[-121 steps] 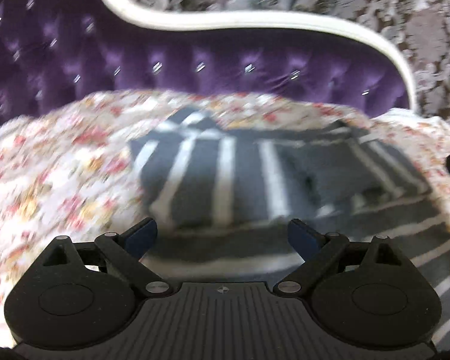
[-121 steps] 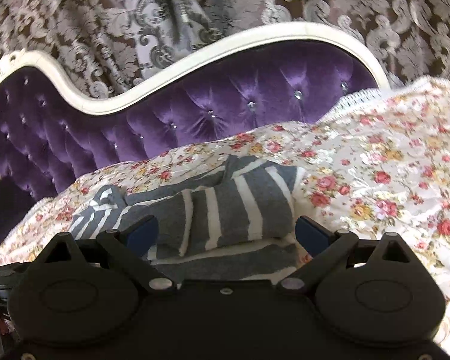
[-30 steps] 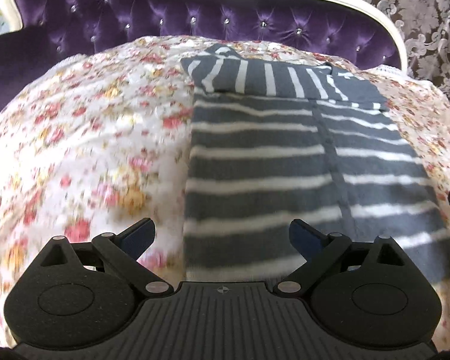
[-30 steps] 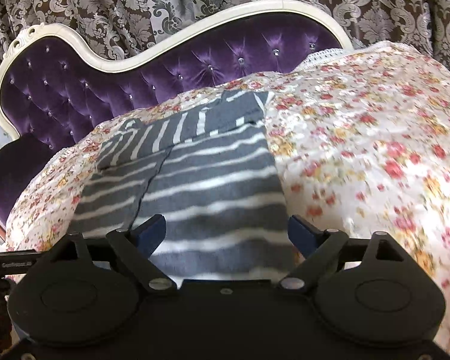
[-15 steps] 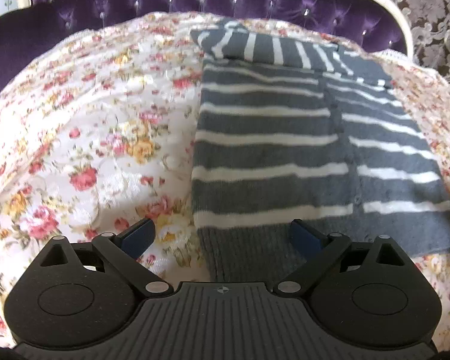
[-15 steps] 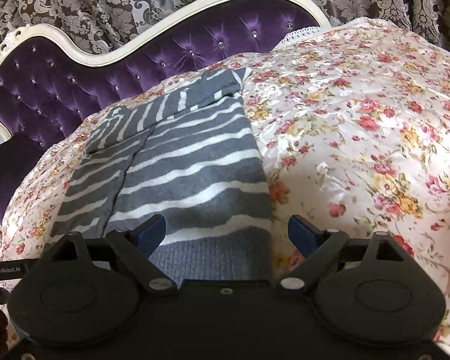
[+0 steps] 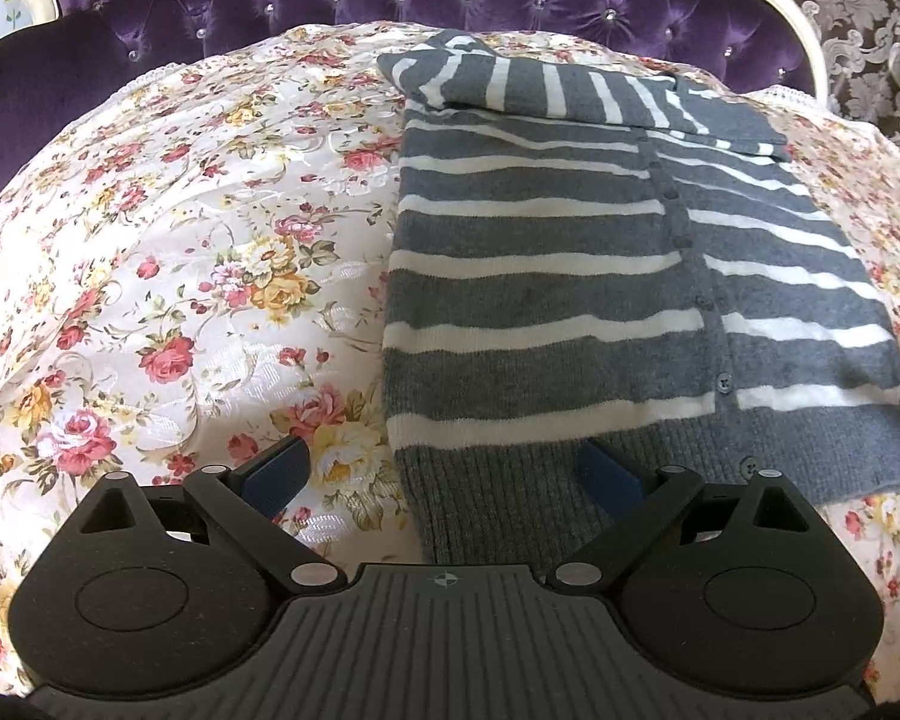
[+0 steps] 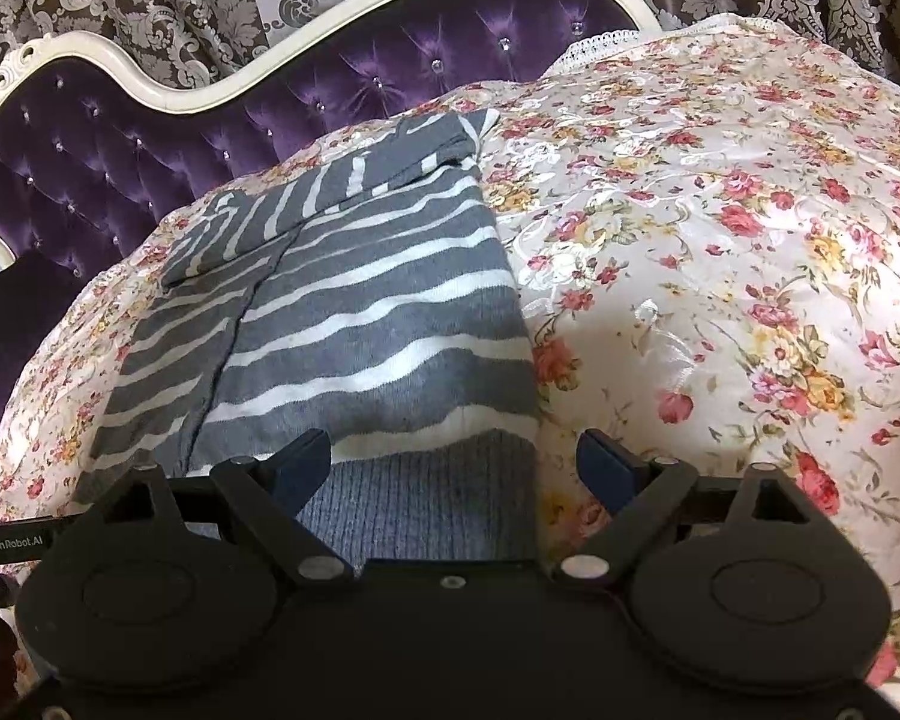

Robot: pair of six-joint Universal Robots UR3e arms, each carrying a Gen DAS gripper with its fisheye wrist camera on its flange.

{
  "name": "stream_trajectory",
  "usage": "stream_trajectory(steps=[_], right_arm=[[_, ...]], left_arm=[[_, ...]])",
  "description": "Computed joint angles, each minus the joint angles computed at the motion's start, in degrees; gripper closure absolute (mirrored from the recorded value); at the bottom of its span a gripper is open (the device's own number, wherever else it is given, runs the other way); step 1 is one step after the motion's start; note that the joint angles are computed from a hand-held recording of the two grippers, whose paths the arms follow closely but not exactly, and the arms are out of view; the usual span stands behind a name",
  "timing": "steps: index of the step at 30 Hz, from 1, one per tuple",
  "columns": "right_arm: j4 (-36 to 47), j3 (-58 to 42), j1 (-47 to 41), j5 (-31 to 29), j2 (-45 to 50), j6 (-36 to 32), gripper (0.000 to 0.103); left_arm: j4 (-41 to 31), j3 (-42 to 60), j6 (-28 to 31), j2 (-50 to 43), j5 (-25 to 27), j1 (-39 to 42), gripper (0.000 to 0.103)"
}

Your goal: Fold small clothes

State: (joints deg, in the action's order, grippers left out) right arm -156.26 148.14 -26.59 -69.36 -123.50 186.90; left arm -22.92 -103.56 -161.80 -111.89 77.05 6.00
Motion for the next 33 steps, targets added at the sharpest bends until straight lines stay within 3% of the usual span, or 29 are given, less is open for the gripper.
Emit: stream_trajectory(steps=[17, 21, 28, 33], right_arm=[[0.5, -1.3, 1.6, -1.0, 2.5, -1.5, 0.01], [0.7, -1.2, 1.6, -0.8, 2.3, -1.9, 0.01], [1.6, -0.3, 0.2, 0.9, 0.1, -2.5, 0.009], [3.8, -0.2, -1.7, 3.3, -1.2, -3.3, 0.009]], left_arm=[[0.1, -0.2, -0.3, 0.0, -0.1, -0.1, 0.004], [0.3, -1.0, 1.0, 0.1, -1.9, 0.9, 0.0], [-3.2, 0.9, 3.0, -0.1, -2.8, 1.2, 0.001], [-1.3, -2.1, 5.1, 1.5, -5.8, 2.9, 0.002]])
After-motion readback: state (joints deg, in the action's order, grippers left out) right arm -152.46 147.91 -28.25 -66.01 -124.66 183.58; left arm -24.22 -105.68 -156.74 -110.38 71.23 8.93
